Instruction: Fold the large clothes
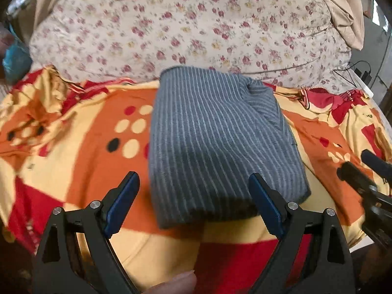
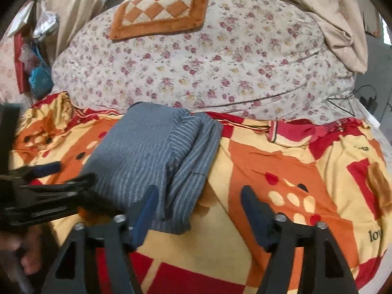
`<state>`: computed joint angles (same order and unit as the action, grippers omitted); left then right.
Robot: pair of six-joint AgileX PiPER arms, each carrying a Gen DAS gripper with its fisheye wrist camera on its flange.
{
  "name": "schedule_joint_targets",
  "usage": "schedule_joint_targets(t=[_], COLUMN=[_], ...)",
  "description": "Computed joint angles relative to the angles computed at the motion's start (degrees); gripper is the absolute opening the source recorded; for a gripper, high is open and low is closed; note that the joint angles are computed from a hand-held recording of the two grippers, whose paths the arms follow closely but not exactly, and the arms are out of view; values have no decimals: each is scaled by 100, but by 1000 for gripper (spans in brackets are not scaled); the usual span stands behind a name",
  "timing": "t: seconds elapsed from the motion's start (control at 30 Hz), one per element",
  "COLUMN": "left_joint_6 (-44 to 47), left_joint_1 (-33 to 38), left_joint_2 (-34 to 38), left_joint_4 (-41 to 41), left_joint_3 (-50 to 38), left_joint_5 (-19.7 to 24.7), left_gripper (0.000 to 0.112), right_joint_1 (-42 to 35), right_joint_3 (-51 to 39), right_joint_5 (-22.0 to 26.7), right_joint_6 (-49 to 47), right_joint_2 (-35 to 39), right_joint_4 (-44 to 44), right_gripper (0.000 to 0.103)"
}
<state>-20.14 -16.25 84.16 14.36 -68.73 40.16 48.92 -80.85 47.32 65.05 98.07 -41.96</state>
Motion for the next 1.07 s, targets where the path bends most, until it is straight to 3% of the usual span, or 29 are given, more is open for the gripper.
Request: schedule_joint_targets(t=[0.17,0.4,0.73,0.93,1.07], left_joint_6=[-391,-717,-979,-749,-1081], left_joint_1=[-281,-512,-596,-457,-582], left_joint_2=[-291,-489,-555,-551,-556], left_joint_4=[363,738,1076,778,1171], left_joint_3=[-126,-51,23,83,164], left_joint_5=[322,445,383,150,108], left_gripper=[90,90,90,90,90], right_joint_1=[-90,43,84,80,87], right_joint_3=[325,465,363,295,250], right_joint_5=[-169,-225,-210,-219,-170], right_joint_6=[173,402,346,241,232], right_joint_2=[-295,-491,-412,-332,-287], right_joint_4=[85,-173,-173,-169,-183], right_gripper=[68,68,68,68,68])
